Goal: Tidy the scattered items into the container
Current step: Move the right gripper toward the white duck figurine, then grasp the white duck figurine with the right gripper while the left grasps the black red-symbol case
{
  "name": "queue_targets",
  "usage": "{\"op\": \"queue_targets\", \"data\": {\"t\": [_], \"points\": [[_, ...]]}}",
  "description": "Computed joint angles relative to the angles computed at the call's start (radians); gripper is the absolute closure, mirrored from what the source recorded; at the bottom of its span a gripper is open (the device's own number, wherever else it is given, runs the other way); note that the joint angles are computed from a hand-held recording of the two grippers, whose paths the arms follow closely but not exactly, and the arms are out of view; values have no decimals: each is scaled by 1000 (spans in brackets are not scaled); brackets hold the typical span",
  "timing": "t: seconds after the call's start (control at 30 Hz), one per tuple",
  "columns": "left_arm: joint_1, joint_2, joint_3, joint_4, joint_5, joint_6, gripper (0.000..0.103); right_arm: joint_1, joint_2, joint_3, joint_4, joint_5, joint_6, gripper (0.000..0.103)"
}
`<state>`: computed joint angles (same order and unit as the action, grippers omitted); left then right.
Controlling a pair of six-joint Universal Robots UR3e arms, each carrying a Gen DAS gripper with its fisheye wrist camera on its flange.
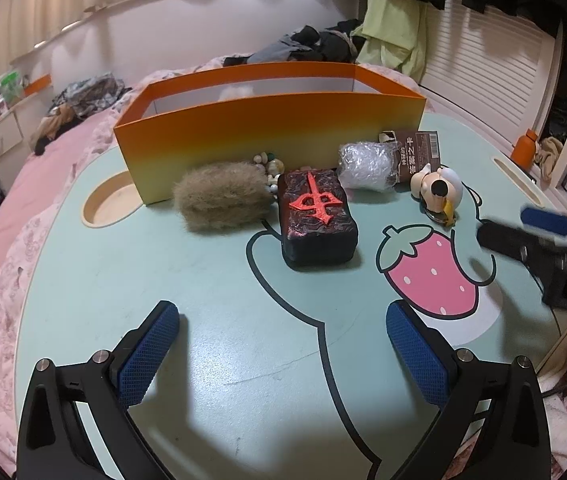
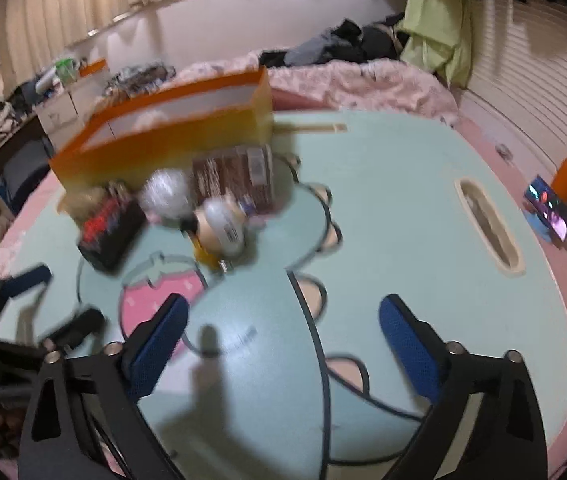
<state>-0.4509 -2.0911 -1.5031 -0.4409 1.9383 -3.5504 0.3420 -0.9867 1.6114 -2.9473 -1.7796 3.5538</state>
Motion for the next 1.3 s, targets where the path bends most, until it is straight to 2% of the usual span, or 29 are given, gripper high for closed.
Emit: {"op": "queue_targets", "data": {"t": [0.1, 0.17, 0.2, 0.33, 0.37, 0.4, 0.43, 0.47, 0.6, 0.73, 0.97, 1.17, 1.3], "points": [[0, -1, 2, -1, -1, 0, 0, -4, 49, -109, 43, 38, -29, 11], [0, -1, 2, 0, 0, 0, 0, -8, 92, -196, 93, 63, -24, 21], [-1, -1, 2, 0, 0, -1, 0, -9, 116, -244, 122, 69, -24, 21], [0, -1, 0, 2, 0, -1, 0, -3, 196, -395, 216, 31, -44, 24], [0, -1, 0, 2, 0, -1, 0, -7, 201, -401, 227, 38, -45, 42], [-1, -1, 0, 1, 0, -1, 0, -15, 199, -392, 228, 65, -42, 50], [-2, -2, 3, -1, 1, -2, 0, -21, 186, -355, 196, 83, -36, 64], [-3, -3, 6, -3, 1, -3, 0, -19, 170, -309, 147, 79, -29, 65], [-5, -5, 12, -7, 3, -5, 0, -29, 100, -104, -56, 121, 4, 66], [-5, -4, 9, -5, 3, -4, 0, -1, 53, 9, -158, 76, 9, 66], [-4, -3, 16, -16, -5, -2, 0, 40, 24, 58, -219, -12, 2, 66], [49, 36, 33, -45, -102, -8, 0, 44, 18, 80, -265, -21, -3, 66], [59, 8, 125, -51, -63, 1, 3, 34, 15, 91, -270, -3, 8, 66]]}}
